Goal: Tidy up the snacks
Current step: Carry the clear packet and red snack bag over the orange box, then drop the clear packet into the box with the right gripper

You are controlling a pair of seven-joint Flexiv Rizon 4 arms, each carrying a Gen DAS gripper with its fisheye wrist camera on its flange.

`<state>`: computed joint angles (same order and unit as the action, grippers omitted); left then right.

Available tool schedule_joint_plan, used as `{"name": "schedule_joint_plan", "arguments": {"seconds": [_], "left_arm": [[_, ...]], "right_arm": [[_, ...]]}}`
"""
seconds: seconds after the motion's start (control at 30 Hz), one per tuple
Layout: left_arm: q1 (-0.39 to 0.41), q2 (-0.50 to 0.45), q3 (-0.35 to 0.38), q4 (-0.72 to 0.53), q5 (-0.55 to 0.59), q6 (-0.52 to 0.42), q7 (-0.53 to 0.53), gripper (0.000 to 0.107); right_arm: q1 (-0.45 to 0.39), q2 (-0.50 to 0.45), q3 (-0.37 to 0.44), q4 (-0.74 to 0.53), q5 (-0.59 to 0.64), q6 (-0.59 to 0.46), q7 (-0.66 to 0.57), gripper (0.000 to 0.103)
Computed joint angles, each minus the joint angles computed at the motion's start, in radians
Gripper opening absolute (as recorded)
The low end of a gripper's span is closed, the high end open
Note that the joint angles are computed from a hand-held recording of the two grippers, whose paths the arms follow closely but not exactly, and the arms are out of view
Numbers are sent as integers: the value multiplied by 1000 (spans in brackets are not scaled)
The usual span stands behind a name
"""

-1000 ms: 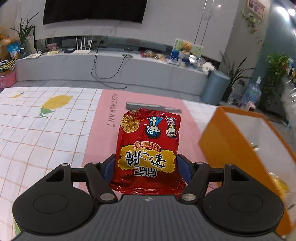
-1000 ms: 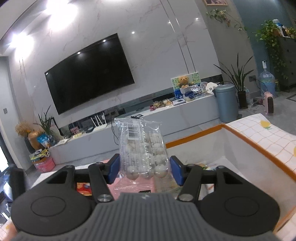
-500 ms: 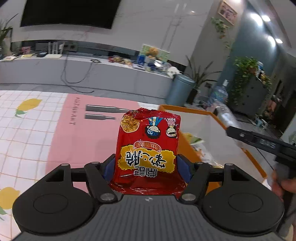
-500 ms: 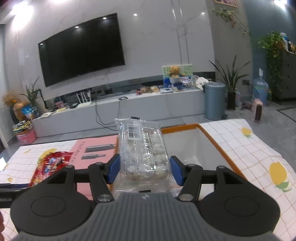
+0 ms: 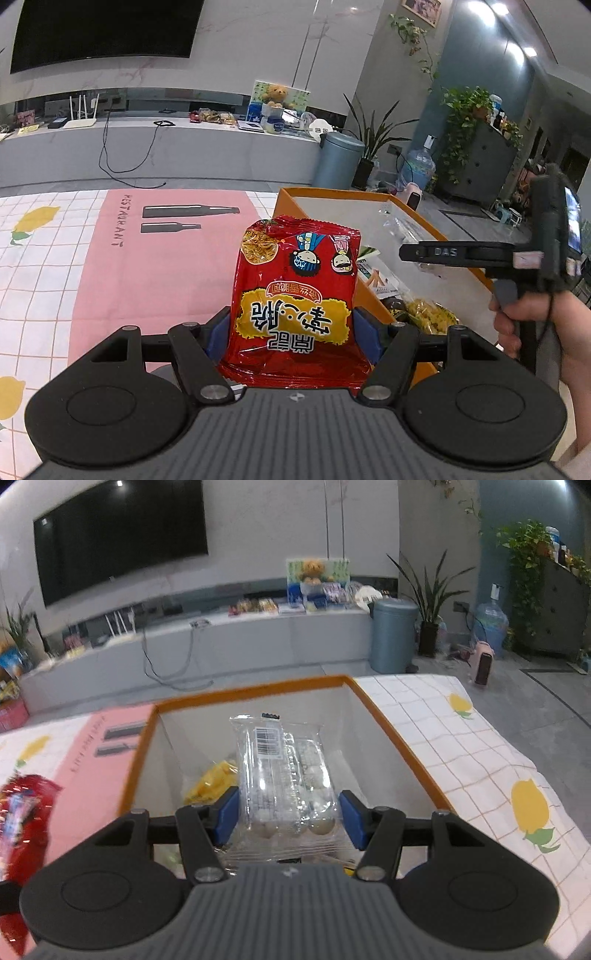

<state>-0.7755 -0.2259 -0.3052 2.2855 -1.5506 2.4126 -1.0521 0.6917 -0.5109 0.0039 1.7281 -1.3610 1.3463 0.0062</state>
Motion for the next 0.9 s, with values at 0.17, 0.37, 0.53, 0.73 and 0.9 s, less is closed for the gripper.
{"name": "schedule_joint_plan", "arguments": {"seconds": [0.17,0.37,0.53,0.73,0.9], "left_arm": [[-2,3,-1,3,0,-3,1,78],[-2,-2,-4,-6,-14,-3,23,78],[-2,-12,-10,-19,-32,-3,32,78],[-14,-21,-21,-40,-62,37,52,78],[-33,-20,-31,-52,-60,68,30,78]], "right_arm": [[5,-24,21,-31,153,-78,-150,57],[19,-57,1,-68,262,-91,-258,57],[38,-74,-7,-94,327,-103,-340,58],[68,-20,-103,-43,182,33,-171,89],[62,80,-165,22,-126,99,204,96]]}}
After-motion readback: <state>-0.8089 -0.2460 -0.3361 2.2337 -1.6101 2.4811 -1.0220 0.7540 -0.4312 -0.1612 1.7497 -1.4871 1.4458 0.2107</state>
